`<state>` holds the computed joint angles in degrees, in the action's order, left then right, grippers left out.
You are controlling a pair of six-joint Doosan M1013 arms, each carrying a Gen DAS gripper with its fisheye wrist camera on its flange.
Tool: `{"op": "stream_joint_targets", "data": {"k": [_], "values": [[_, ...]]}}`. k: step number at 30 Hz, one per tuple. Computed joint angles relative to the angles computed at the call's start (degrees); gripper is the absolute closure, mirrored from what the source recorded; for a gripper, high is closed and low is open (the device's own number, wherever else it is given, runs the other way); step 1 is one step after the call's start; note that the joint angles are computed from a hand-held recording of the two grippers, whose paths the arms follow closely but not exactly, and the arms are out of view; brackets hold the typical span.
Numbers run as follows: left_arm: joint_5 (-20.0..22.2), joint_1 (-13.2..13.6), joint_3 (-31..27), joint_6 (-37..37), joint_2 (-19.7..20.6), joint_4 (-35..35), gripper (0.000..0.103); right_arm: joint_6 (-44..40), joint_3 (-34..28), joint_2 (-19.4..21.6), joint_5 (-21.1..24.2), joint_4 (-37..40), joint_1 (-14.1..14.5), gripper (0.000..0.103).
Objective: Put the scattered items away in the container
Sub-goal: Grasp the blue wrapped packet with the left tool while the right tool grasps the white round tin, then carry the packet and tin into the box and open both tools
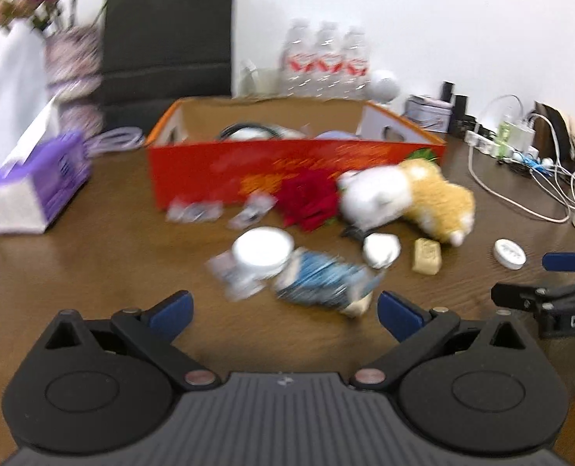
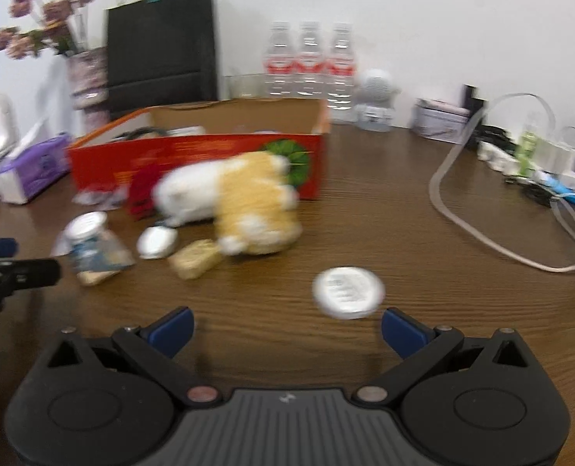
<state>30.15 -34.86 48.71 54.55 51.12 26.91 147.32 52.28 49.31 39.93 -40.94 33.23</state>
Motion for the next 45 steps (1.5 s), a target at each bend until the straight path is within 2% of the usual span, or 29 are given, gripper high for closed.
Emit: {"op": "stream_joint_targets", "data": {"k": [3, 6, 8, 10, 11, 14, 16, 18, 23, 26, 33, 39, 45], "values": [[2.3, -0.5, -3.9, 3.9, 2.2, -3.2, 0.0, 0.2, 0.8, -0.4, -0.7, 0.2, -0.9, 0.0], [3.8, -0.9, -6.6, 1.5, 4.0, -1.5, 0.002, -1.2, 0.5, -0.1, -1.2, 0.6, -1.5, 0.001], [3.6, -1.0, -7.4, -0.7, 4.6, 0.7, 0.011, -3.1, 0.2, 0.2, -1.9, 2.0, -1.9, 0.007], [4.6, -0.9, -8.9, -0.1, 5.5, -0.7, 0.017, -5.6, -0.1, 0.3, -3.0, 5.1, -2.4, 0.016], [5.5, -0.8, -9.9, 0.5, 5.9, -2.2, 0.023, -6.5, -0.2, 0.5, -3.5, 6.0, -2.6, 0.016], [6.1, -0.8, -10.9, -0.4, 6.5, -1.5, 0.034, -6.6, -0.5, 0.8, -4.3, 5.0, -2.6, 0.032], [5.6, -0.8, -10.6, -1.0, 6.4, -1.0, 0.042, -6.2, -0.2, 0.7, -5.2, 4.2, -2.6, 0.055], [4.8, -0.8, -9.8, -1.3, 6.0, -0.9, 0.052, -6.6, 0.1, 0.6, -5.7, 3.6, -2.5, 0.063], [2.4, -0.7, -7.6, 0.7, 4.9, -2.5, 0.068, -6.2, 1.0, 0.2, -7.0, 2.5, -2.2, 0.065], [1.2, -0.5, -6.4, 2.4, 4.3, -4.0, 0.073, -5.2, 1.4, 0.0, -7.5, 1.8, -2.1, 0.065], [-4.0, 0.0, -1.3, 3.5, 1.5, -6.5, 0.073, -1.3, 2.4, -0.7, -9.8, -1.4, -1.6, 0.065], [-7.0, 1.0, 1.3, 10.6, -0.8, -12.2, 0.073, -0.3, 0.9, -0.3, -10.9, -2.4, -0.9, 0.065], [-6.9, 2.8, -1.4, 16.1, -1.1, -17.2, 0.073, -3.9, -4.4, 1.2, -11.7, -2.2, -0.6, 0.065]]}}
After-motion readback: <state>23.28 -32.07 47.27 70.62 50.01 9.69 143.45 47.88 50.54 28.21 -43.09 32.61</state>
